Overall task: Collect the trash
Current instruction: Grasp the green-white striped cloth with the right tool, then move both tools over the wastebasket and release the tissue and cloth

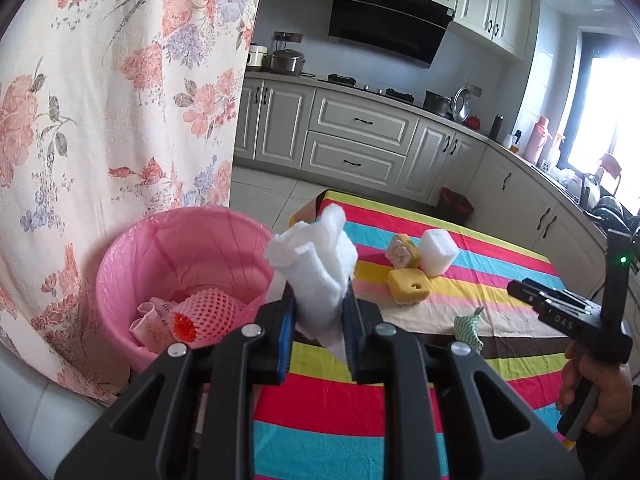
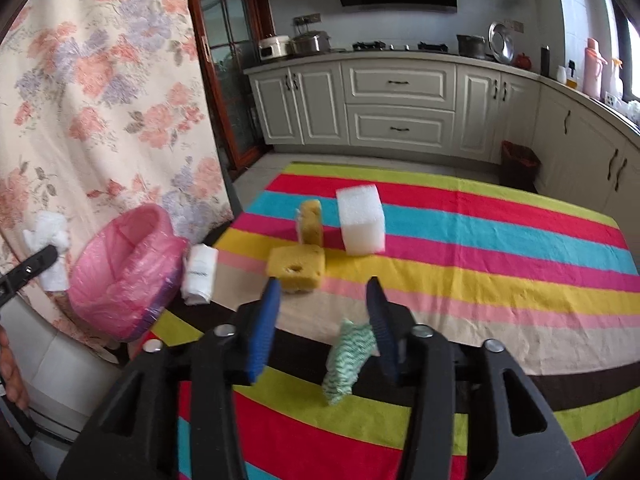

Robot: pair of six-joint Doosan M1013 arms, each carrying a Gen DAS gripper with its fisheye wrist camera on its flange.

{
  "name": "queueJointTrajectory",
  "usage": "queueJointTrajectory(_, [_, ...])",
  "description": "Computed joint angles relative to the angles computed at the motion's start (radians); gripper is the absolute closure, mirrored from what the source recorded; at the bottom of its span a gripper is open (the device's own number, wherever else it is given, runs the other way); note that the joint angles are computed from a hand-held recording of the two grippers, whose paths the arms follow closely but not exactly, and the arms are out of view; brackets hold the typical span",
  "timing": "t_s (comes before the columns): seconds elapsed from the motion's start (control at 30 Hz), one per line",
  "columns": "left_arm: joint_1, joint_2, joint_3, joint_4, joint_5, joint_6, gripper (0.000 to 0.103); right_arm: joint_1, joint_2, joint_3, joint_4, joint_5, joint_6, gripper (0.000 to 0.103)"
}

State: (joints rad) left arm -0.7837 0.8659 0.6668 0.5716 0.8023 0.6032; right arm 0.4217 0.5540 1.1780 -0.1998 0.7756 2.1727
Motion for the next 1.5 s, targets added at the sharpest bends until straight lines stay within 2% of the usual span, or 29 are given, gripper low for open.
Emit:
queueJointTrajectory(0.03, [0.002,0.002,0.001,-0.01,-0.001,0.003,0.083,0.0,0.006,0.003,0.006,0.009,-0.002,0.05])
queueJointTrajectory(0.3, [0.011,0.018,-0.006,-0.038,0.01,0.014,0.083,-0.005,0.07,0.001,0.088,0.083,-0.042,0.051])
queueJointTrajectory(0.4, [0.015,0.027,-0.013,-0.048,0.023,0.016,0.083,-0.006,0.089,-0.002,0.099,0.106,-0.053,0.056])
queueJointTrajectory(0.5, [0.017,0.033,-0.016,-0.054,0.031,0.017,0.083,-0.011,0.098,0.001,0.134,0.114,-0.08,0.078])
queueJointTrajectory(0.53, [0.018,0.033,-0.015,-0.054,0.032,0.014,0.082,-0.01,0.095,0.006,0.134,0.103,-0.083,0.081])
queueJointTrajectory(0.83, [0.026,0.004,0.032,0.005,0.027,-0.051,0.082,-0.001,0.072,-0.026,0.134,0.038,-0.115,0.082])
queueJointTrajectory(1.13, [0.041,-0.062,0.121,0.144,0.034,-0.176,0.082,0.025,0.105,-0.182,0.193,-0.007,-0.26,0.082])
queueJointTrajectory(1.37, [0.051,-0.082,0.139,0.197,0.038,-0.21,0.082,0.046,0.187,-0.365,0.294,0.042,-0.397,0.082])
queueJointTrajectory(1.5, [0.059,-0.082,0.136,0.205,0.043,-0.208,0.082,0.062,0.261,-0.51,0.325,0.102,-0.453,0.082])
